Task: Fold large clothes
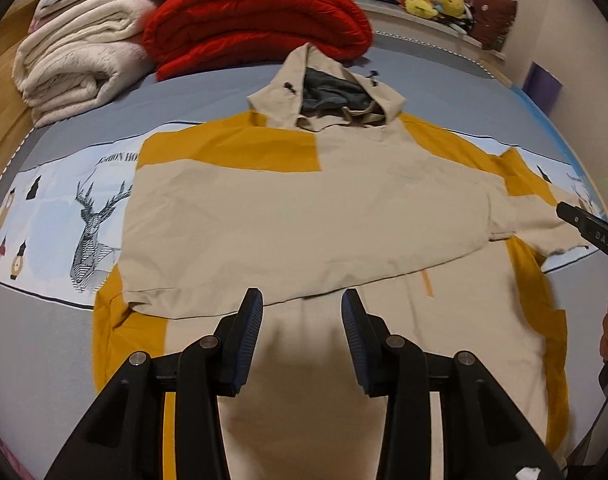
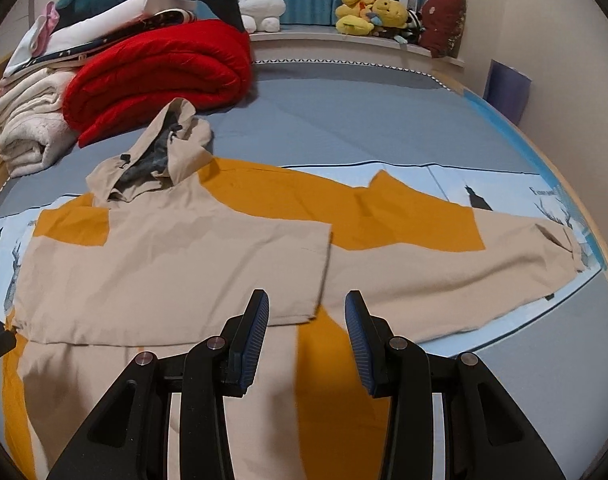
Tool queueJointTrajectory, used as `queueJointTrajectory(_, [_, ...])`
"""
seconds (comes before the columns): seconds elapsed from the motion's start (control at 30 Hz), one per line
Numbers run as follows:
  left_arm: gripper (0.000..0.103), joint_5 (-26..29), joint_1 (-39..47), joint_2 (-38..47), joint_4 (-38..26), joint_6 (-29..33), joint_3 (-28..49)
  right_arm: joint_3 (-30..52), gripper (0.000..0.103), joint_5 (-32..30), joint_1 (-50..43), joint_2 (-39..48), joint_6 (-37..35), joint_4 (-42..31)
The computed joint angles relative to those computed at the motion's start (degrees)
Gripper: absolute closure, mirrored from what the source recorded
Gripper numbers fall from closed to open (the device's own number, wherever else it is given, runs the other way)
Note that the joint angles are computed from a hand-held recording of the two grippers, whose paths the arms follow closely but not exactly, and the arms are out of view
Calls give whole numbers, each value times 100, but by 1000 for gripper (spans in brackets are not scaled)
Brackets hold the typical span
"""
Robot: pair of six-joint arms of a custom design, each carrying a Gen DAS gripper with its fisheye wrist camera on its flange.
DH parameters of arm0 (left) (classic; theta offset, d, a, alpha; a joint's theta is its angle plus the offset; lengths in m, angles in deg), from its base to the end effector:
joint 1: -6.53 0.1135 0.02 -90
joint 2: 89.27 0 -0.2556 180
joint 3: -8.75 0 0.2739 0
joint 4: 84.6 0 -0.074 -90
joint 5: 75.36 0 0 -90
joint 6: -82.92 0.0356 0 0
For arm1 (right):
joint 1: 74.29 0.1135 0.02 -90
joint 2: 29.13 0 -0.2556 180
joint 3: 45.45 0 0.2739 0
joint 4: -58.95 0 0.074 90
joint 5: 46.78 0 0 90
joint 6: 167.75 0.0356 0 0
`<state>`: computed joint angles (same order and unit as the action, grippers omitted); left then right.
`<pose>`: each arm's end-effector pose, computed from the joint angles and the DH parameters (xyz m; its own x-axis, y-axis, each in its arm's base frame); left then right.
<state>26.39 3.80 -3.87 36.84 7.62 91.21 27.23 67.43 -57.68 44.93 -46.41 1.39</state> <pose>0.3243 -0.0227 0.2586 -0.8126 0.2875 -0.5070 0.3617 0.9308 -0.0520 0.2711 0.0656 0.2615 -0.7313 0.2769 -0.6234 0.3774 0.9255 -0.0317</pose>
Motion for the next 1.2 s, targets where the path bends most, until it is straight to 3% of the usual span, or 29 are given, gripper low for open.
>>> queueJointTrajectory(0.3, [65, -82, -180, 84, 82, -35, -15, -525, 65, -502, -779, -567, -422, 260])
queueJointTrajectory(0.37, [65, -99, -166, 145, 93, -34, 22, -781, 77, -947, -1245, -835, -573, 477])
queueJointTrajectory(0.63, [65, -107, -79, 410, 57, 26, 173, -1365, 76, -2105, -3668, -1067, -1200, 933])
queueJointTrajectory(0.9, [65, -191, -34, 778, 80, 58, 352, -1458, 76, -3333, -6221, -43, -1889, 1537])
queueJointTrajectory(1.2, [65, -308, -109, 1027, 206, 20, 434, -1175, 70, -4765, -7737, 1420, -1522, 2278])
